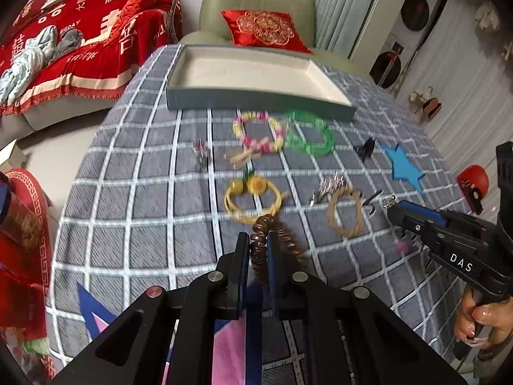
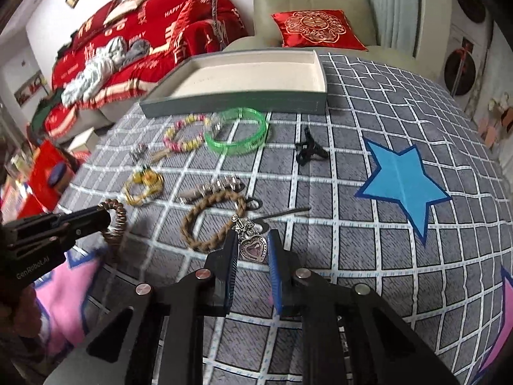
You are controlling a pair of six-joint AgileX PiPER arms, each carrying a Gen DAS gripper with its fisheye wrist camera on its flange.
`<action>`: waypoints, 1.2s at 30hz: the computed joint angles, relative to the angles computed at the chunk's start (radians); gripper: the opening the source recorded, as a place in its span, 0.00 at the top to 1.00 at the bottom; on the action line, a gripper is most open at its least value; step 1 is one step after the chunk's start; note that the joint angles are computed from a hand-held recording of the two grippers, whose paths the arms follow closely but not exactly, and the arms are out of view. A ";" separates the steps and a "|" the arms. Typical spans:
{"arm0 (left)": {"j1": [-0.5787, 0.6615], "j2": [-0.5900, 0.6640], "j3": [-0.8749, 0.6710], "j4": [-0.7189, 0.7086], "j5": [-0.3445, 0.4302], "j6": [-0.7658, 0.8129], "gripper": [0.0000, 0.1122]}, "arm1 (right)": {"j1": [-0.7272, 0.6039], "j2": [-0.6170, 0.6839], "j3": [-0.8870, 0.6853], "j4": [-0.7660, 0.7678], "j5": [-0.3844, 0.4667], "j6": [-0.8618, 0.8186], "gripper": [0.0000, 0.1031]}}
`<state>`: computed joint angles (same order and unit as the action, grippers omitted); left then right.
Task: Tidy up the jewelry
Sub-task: 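Grasp the brown coiled bracelet with left tool while right tool grasps the heart pendant, then carry both items into the white tray and open both tools to release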
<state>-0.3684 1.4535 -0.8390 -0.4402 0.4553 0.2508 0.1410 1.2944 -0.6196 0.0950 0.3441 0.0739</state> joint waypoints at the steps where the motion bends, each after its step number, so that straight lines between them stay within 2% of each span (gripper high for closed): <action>1: 0.012 0.000 -0.015 -0.018 0.013 0.021 0.75 | -0.015 -0.003 -0.015 0.051 0.011 -0.043 0.81; 5: 0.062 0.024 -0.103 -0.095 0.073 0.112 0.75 | -0.061 0.004 -0.090 0.184 0.058 -0.159 0.81; 9: 0.096 0.090 -0.238 -0.139 0.126 0.169 0.75 | -0.075 0.034 -0.184 0.207 0.102 -0.164 0.81; 16: 0.107 0.269 -0.570 -0.095 0.215 0.131 0.75 | -0.116 0.221 -0.493 0.200 0.210 -0.162 0.81; 20: 0.098 0.425 -0.825 -0.019 0.268 0.074 0.75 | -0.147 0.383 -0.717 0.210 0.280 -0.159 0.81; 25: 0.085 0.684 -1.193 0.097 0.365 -0.040 0.75 | -0.176 0.628 -1.015 0.227 0.368 -0.114 0.81; 30: 0.066 0.951 -1.555 0.210 0.510 -0.149 0.76 | -0.167 0.827 -1.234 0.176 0.420 -0.042 0.81; 36: 0.038 1.158 -1.860 0.303 0.650 -0.199 0.75 | -0.145 0.993 -1.416 0.089 0.471 0.014 0.81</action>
